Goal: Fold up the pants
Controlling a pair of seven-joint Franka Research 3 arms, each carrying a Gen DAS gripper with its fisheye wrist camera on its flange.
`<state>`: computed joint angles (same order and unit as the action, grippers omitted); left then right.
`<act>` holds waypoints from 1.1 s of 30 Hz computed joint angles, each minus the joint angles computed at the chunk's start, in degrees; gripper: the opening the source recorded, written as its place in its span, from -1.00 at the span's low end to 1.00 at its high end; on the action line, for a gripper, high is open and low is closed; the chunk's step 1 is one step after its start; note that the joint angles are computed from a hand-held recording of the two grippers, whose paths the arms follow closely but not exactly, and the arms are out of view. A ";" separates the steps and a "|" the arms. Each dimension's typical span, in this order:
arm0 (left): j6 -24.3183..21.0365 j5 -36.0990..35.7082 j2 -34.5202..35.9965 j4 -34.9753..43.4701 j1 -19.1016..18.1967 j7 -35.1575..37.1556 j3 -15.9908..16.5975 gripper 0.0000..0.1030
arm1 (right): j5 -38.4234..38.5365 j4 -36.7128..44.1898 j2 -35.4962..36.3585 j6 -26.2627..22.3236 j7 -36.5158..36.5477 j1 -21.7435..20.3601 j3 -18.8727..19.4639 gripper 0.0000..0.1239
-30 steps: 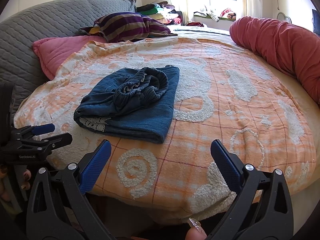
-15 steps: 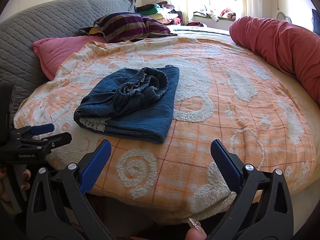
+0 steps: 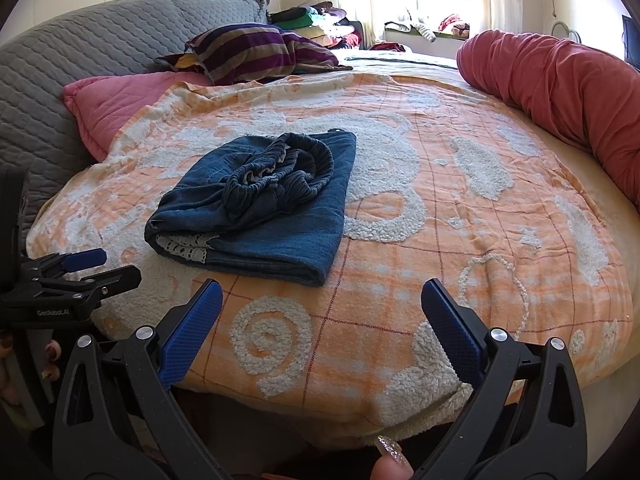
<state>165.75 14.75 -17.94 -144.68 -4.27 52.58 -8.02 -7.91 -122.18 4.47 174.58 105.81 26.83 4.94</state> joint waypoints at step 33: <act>-16.15 6.18 10.35 17.94 11.37 -12.13 3.55 0.91 | -18.16 12.52 7.40 -6.15 18.57 -2.35 -11.03 0.52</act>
